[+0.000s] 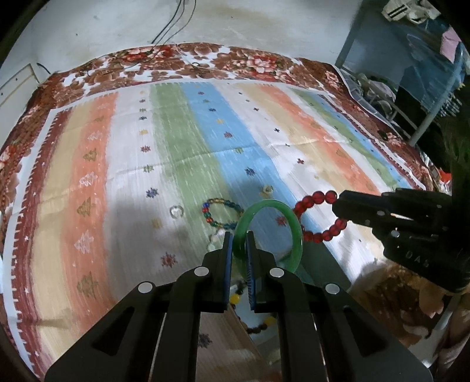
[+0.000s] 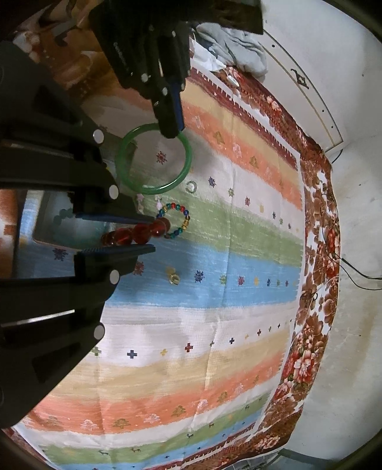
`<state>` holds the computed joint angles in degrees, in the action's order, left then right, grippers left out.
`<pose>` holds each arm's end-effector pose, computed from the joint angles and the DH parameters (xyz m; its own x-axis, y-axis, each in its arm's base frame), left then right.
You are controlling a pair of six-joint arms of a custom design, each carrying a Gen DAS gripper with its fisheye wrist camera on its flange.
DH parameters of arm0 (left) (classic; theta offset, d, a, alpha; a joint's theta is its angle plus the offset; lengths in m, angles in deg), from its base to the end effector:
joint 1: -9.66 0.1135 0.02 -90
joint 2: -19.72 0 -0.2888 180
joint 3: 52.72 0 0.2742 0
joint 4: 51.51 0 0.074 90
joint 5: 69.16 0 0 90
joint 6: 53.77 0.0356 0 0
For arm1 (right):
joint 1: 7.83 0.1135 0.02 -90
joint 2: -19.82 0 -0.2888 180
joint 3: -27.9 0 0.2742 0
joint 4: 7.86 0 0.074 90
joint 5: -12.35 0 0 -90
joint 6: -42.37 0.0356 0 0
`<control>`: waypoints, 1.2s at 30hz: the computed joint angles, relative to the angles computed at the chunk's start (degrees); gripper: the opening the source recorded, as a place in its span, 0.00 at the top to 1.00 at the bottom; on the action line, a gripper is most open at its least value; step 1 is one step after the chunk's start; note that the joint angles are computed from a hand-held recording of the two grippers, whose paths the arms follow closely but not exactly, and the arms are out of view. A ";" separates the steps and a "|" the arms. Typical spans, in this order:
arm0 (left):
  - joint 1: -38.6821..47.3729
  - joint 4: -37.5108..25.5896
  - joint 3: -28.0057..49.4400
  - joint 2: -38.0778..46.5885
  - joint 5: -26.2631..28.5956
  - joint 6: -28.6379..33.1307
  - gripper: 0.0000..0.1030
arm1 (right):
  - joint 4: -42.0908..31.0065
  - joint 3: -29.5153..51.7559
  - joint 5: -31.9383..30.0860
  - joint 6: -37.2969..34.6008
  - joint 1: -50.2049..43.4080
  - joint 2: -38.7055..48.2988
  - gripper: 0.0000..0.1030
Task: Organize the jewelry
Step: 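Lift both bracelets over the silver tin and open both grippers to release, then withdraw both open grippers from the tin toward the multicolour and shell bracelets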
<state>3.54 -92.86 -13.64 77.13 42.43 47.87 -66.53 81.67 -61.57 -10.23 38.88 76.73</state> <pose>0.1764 -0.0321 0.1781 -0.7834 0.2727 -0.5585 0.4512 0.8676 -0.2092 0.1356 0.1295 0.2451 -0.8504 -0.0516 -0.5236 -0.1173 0.9887 0.0930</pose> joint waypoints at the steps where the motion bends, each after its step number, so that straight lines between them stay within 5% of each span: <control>1: -0.35 -0.51 -0.63 -1.10 -0.11 0.06 0.92 | -0.37 -0.19 0.32 0.92 0.90 -0.75 0.85; 15: -2.75 -2.96 -5.05 -6.88 -2.14 -1.05 0.92 | -4.21 -0.54 4.60 9.12 11.43 -3.83 0.85; 28: -4.53 -1.50 -6.08 -5.60 -3.80 -1.89 0.89 | -3.30 -1.83 2.30 9.41 11.36 -2.68 0.84; 32: -5.24 -0.81 -6.01 -4.35 -4.34 -2.41 0.80 | -4.06 -1.40 3.66 9.74 11.31 -2.11 0.61; 36: -4.08 0.45 -5.79 -3.25 -3.63 -2.70 0.69 | -3.90 -1.53 3.65 9.56 10.69 -1.60 0.53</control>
